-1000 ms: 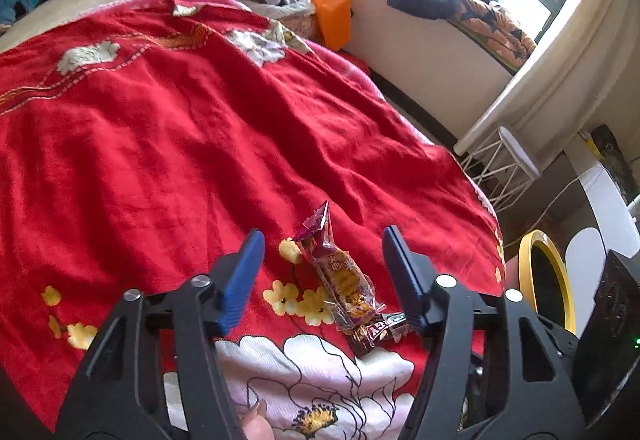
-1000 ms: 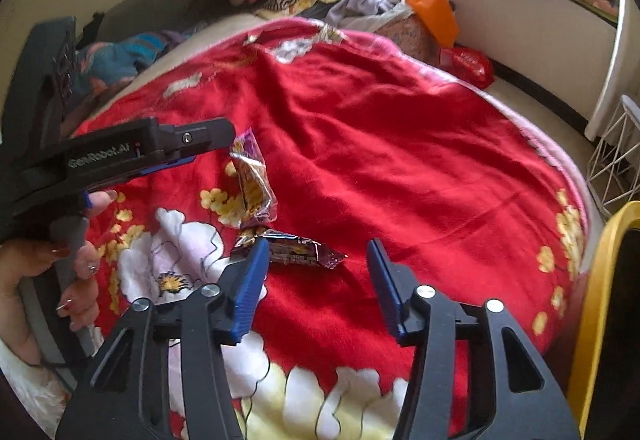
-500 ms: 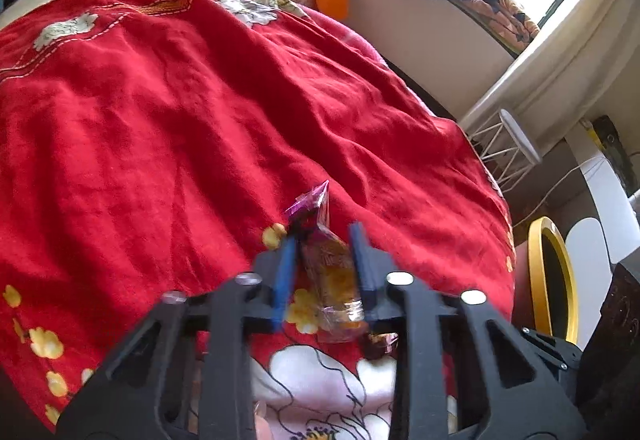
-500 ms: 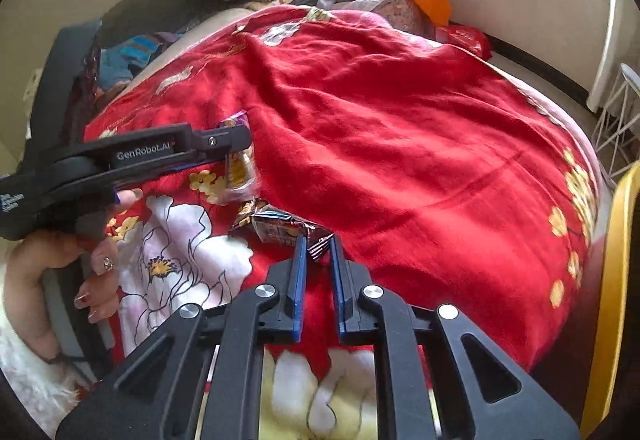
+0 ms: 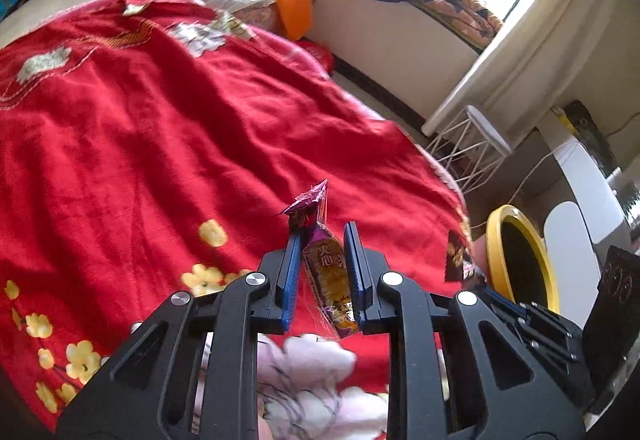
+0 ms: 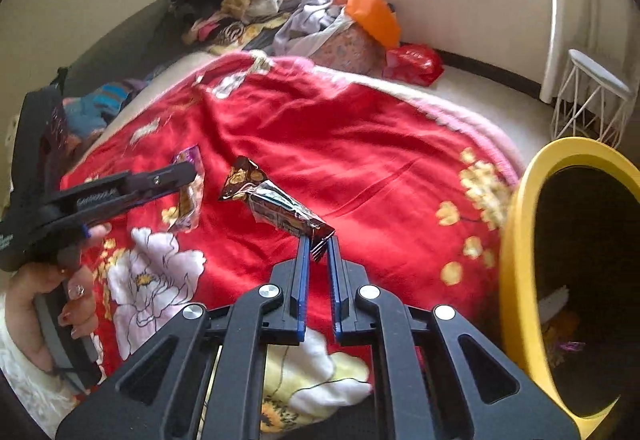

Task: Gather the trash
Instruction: 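Carry the orange snack packet and dark wrapper with both tools over the bin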

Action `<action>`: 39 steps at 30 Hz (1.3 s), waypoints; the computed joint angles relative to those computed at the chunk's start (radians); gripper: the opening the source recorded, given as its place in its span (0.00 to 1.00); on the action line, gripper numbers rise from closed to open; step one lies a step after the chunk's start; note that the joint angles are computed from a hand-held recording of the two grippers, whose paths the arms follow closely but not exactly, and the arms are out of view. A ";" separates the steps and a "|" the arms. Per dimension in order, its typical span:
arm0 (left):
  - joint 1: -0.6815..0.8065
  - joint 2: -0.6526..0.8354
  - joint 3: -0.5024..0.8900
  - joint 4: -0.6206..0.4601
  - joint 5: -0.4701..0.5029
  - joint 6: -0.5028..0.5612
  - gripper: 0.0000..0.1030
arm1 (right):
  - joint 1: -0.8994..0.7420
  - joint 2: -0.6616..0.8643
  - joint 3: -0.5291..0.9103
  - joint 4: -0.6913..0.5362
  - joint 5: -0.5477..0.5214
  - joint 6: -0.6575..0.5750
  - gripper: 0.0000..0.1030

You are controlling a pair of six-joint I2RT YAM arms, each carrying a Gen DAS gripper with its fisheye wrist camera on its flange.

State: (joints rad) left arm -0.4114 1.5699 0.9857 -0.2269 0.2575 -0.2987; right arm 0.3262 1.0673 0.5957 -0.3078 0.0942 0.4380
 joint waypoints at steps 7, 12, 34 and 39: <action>-0.067 -0.031 0.017 -0.009 -0.012 0.001 0.16 | -0.039 -0.076 -0.003 -0.030 -0.004 0.004 0.09; -0.115 -0.048 0.027 -0.014 -0.022 0.006 0.15 | -0.063 -0.143 -0.002 -0.069 0.007 0.003 0.07; -0.311 -0.043 0.111 -0.038 -0.068 0.006 0.16 | -0.405 -0.406 -0.029 -0.235 -0.137 -0.094 0.07; -0.354 -0.025 0.134 -0.039 -0.081 0.010 0.16 | -0.531 -0.449 -0.038 -0.273 -0.206 -0.132 0.07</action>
State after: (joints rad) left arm -0.7657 1.5451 1.1194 -0.2657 0.1763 -0.2889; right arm -0.2045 0.6188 0.5579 -0.5813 -0.1120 0.3065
